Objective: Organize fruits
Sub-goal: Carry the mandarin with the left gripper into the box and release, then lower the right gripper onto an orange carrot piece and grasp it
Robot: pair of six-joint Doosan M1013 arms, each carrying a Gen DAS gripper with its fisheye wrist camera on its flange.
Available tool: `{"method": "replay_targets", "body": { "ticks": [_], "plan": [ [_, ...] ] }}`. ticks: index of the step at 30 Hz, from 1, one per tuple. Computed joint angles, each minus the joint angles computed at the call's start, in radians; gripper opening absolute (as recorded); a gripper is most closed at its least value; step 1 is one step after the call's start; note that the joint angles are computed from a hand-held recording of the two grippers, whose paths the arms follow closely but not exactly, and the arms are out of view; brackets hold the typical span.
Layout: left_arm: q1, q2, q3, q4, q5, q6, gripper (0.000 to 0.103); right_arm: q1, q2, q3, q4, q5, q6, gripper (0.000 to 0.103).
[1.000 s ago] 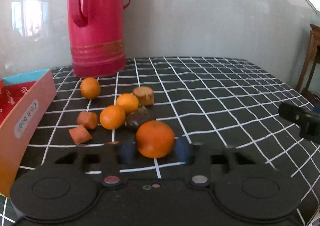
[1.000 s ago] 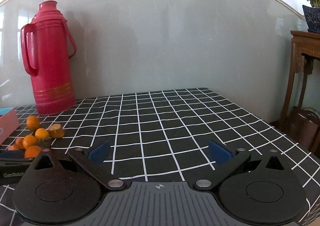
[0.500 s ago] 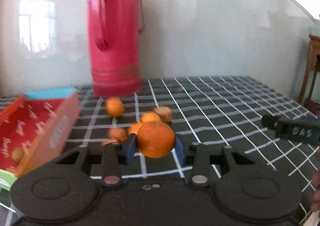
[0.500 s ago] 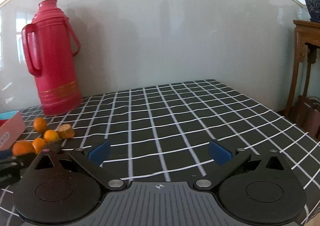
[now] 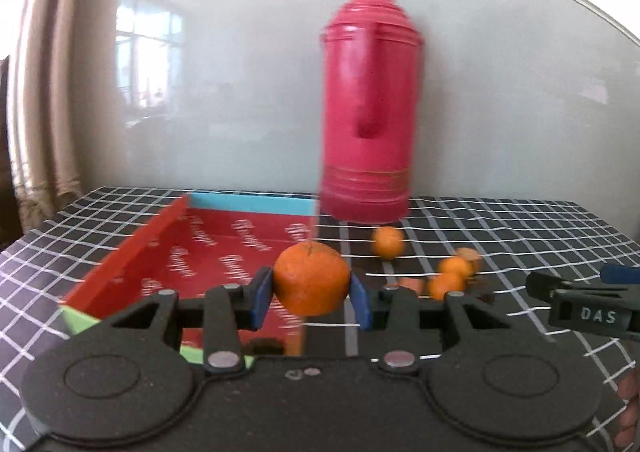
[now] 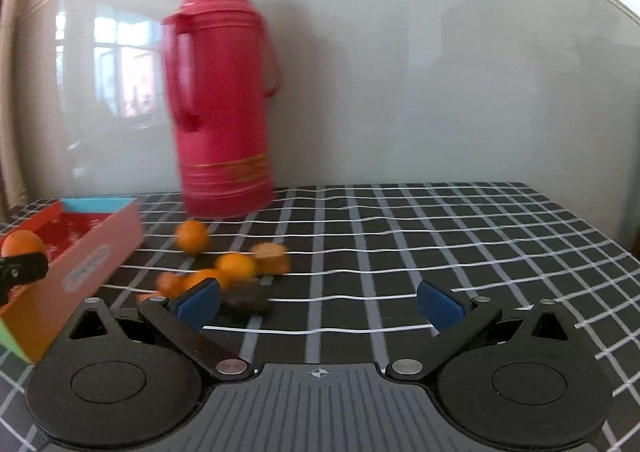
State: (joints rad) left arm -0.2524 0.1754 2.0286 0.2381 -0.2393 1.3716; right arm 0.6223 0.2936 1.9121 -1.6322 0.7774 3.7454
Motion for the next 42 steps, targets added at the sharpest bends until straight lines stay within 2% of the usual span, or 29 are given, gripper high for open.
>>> {"method": "replay_targets", "body": {
  "ticks": [8, 12, 13, 14, 15, 16, 18, 21, 26, 29, 32, 34, 42],
  "plan": [
    [0.054, 0.006, -0.009, -0.142, 0.017, 0.134, 0.032, 0.017, 0.046, -0.065, -0.047, -0.044, -0.028, 0.103],
    [0.067, 0.016, -0.019, -0.279, 0.029, 0.255, 0.033, 0.021, 0.062, -0.086, -0.048, -0.056, -0.08, 0.103],
    [0.069, 0.019, -0.022, -0.311, 0.034, 0.282, 0.038, 0.02, 0.062, -0.085, -0.052, -0.061, -0.084, 0.103],
    [0.068, 0.019, -0.022, -0.349, 0.03, 0.318, 0.066, 0.019, 0.06, -0.083, -0.061, -0.072, -0.08, 0.103],
    [0.064, 0.017, -0.015, -0.412, 0.005, 0.374, 0.082, 0.016, 0.058, -0.08, -0.077, -0.089, -0.066, 0.103],
    [0.06, 0.013, -0.002, -0.459, -0.038, 0.418, 0.093, 0.014, 0.056, -0.078, -0.087, -0.102, -0.052, 0.103],
    [0.055, 0.008, 0.006, -0.492, -0.068, 0.46, 0.093, 0.01, 0.051, -0.071, -0.121, -0.13, -0.011, 0.103],
    [0.061, 0.006, 0.008, -0.447, -0.06, 0.405, 0.097, 0.008, 0.048, -0.065, -0.147, -0.143, 0.012, 0.103],
    [0.052, 0.004, 0.019, -0.56, -0.104, 0.518, 0.097, -0.008, 0.041, -0.069, -0.063, -0.219, -0.044, 0.103],
    [0.053, 0.003, 0.021, -0.575, -0.11, 0.53, 0.097, -0.004, 0.044, -0.074, -0.042, -0.216, -0.092, 0.103],
    [0.048, 0.003, 0.029, -0.633, -0.15, 0.59, 0.097, -0.002, 0.051, -0.083, -0.007, -0.221, -0.151, 0.103],
    [0.049, 0.003, 0.034, -0.637, -0.167, 0.585, 0.097, -0.006, 0.058, -0.094, 0.029, -0.241, -0.197, 0.103],
    [0.074, 0.004, 0.024, -0.66, -0.134, 0.59, 0.097, -0.021, 0.08, -0.123, 0.131, -0.271, -0.307, 0.103]
  ]
}}
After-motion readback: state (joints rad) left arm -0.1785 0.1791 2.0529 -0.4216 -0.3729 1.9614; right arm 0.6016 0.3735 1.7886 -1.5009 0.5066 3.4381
